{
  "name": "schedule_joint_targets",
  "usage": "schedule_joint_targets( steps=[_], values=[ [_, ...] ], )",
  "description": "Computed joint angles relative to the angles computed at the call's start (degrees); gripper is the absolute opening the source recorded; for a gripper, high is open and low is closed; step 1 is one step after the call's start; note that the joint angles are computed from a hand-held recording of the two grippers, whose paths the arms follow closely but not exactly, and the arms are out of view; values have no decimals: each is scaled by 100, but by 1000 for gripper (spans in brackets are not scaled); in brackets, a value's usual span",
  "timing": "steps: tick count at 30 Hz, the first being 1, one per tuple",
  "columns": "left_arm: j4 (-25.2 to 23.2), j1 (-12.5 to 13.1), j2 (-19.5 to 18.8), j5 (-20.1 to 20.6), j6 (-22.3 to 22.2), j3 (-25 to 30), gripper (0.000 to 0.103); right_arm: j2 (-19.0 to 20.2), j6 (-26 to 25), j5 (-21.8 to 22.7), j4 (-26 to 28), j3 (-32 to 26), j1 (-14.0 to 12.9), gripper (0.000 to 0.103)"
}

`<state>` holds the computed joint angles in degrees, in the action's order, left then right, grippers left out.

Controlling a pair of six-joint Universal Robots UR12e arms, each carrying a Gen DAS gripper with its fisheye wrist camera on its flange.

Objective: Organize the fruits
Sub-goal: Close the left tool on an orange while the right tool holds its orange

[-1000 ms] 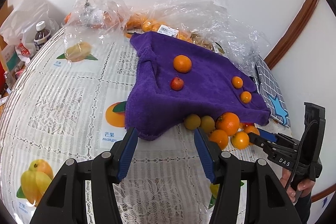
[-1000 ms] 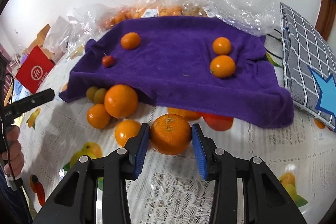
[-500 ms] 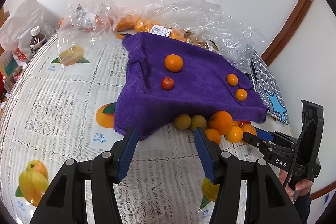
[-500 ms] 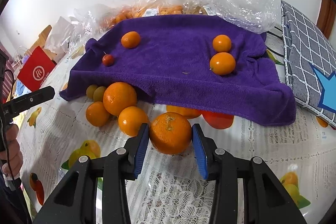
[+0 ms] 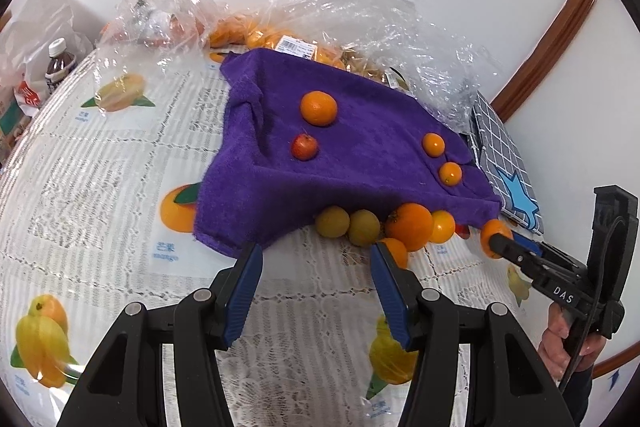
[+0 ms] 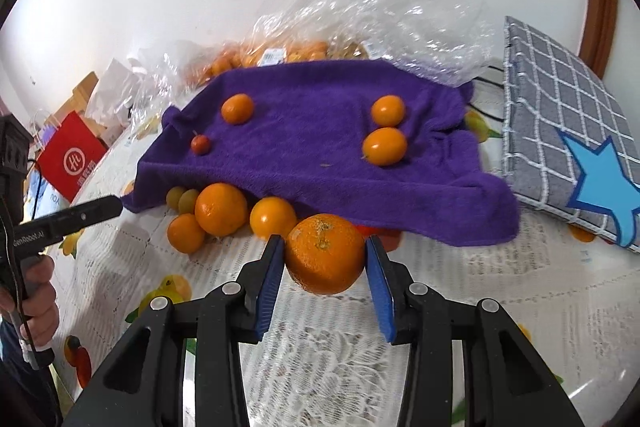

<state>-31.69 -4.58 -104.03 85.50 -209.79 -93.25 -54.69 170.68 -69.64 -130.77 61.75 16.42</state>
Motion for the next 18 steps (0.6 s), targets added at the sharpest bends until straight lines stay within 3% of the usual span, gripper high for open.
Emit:
schedule_joint_targets(
  steps=[18],
  values=[
    [-312, -248, -416, -266, 355, 476, 51, -164, 204, -20, -175, 351, -228, 41]
  ],
)
